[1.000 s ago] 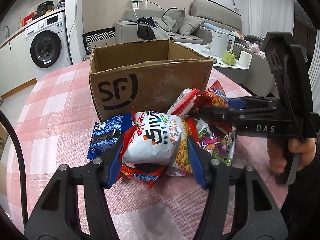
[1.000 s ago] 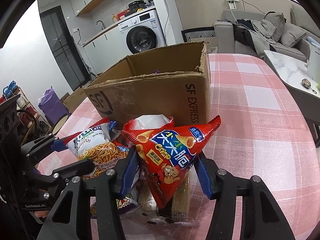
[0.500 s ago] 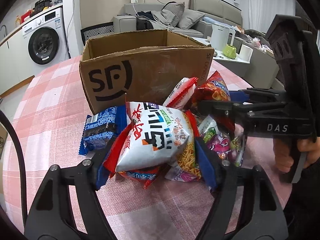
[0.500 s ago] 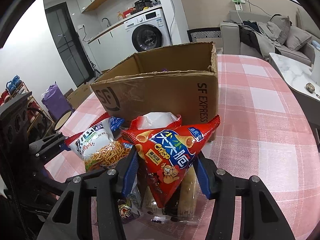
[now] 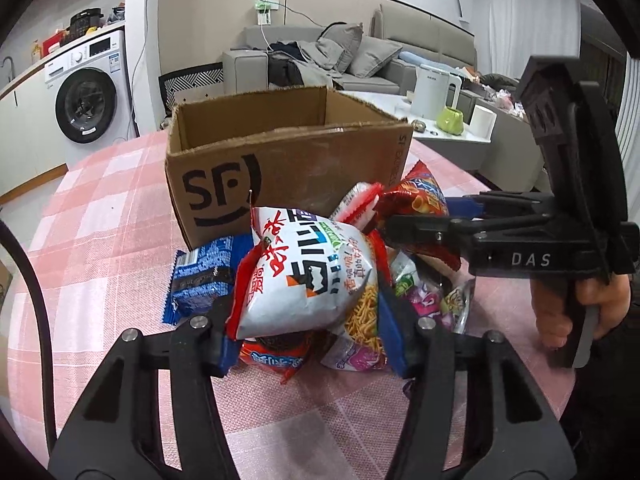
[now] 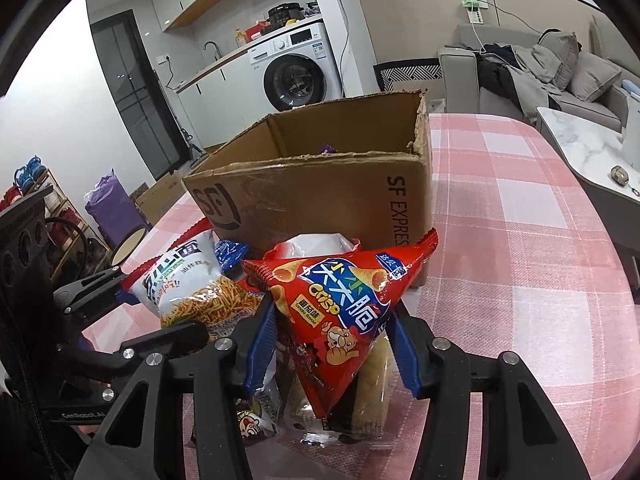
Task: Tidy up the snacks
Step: 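Lift both held bags and carry them over the cardboard box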
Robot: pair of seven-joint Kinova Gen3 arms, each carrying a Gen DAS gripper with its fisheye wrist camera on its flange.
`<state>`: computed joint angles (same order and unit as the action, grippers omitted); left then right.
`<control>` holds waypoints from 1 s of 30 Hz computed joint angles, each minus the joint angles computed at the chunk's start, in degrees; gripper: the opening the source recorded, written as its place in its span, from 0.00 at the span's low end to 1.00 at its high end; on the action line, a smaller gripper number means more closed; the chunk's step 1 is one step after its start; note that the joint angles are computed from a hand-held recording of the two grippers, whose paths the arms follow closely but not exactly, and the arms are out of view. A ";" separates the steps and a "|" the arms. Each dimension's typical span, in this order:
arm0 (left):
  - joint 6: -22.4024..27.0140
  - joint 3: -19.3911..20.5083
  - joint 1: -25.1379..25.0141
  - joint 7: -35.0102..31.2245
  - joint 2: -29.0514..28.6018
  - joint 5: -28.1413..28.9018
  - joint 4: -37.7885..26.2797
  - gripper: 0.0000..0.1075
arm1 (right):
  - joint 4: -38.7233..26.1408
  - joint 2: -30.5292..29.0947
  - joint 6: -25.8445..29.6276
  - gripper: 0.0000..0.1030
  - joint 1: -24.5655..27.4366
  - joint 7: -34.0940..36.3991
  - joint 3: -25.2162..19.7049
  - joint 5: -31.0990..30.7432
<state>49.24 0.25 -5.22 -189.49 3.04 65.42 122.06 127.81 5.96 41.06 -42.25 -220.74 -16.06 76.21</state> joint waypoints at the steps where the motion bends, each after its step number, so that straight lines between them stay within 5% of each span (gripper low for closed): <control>1: 0.56 -0.22 -0.29 -0.35 -0.11 0.36 -0.01 0.49 | 0.18 -0.29 0.26 0.51 -0.12 -0.22 -0.10 0.09; 30: 12.28 -5.89 -7.76 -0.30 -3.87 2.65 -2.76 0.50 | -1.65 -5.74 10.99 0.51 -3.85 2.20 -5.29 -2.62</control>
<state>61.53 -5.64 -12.98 -189.79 -0.83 68.07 119.30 126.16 0.22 52.05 -46.11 -218.54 -21.35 73.60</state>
